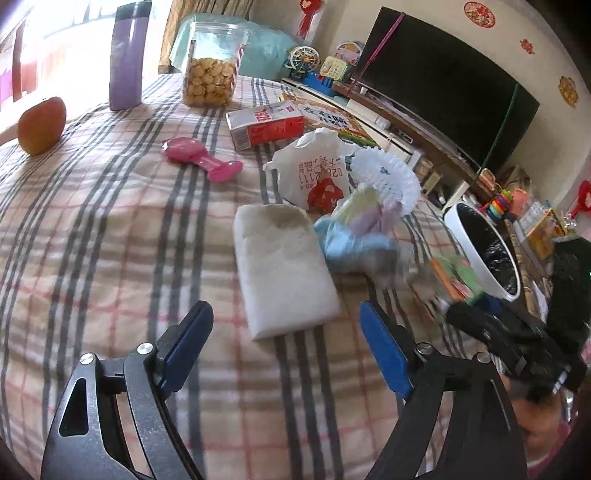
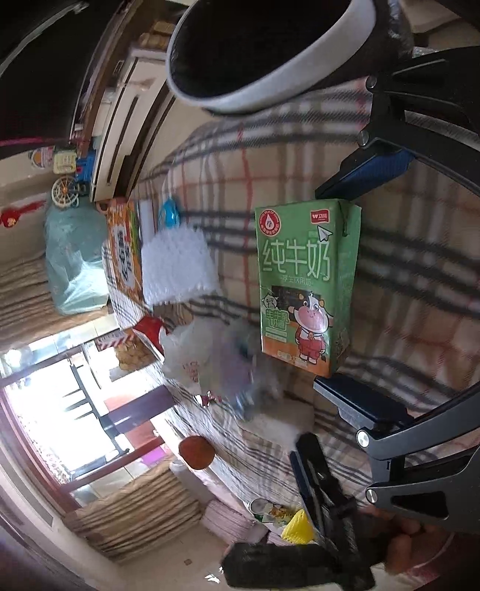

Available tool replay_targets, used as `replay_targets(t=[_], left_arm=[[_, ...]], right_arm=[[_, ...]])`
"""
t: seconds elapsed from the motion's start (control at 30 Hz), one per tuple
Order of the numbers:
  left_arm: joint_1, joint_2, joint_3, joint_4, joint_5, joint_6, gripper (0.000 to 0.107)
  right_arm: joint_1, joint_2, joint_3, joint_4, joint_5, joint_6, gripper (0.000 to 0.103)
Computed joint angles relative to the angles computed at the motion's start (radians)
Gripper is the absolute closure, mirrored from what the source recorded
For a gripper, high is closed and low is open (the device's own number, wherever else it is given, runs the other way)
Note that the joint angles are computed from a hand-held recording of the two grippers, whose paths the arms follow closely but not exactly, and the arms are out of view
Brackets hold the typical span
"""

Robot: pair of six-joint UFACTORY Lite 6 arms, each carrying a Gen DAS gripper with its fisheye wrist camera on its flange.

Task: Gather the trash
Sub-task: 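Grasp the white sponge with the left tool while the right tool grasps the green milk carton, then carry the sponge and milk carton over the trash bin with both tools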

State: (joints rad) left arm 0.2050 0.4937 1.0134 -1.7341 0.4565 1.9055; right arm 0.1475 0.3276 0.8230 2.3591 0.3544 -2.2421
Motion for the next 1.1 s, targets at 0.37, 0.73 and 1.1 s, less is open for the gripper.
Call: replay_targets(t=[0.37,0.73,1.1], left_arm=[[-0.014,-0.021,-0.058,-0.179,-0.050,0.205,0.059],[0.109,-0.220,-0.282,-0.043,0.089,0.159,0.059],[-0.113,-0.374,-0.369,-0.016,0.096,0.087,0.059]], right_arm=[[-0.047,-0.056,-0.079,-0.024,-0.003,0.005,0.010],[-0.073,-0.131,-0.173,0.052,0.059,-0.070,0.011],[-0.319,-0.368,-0.336,-0.259,0.134,0.162,0.011]])
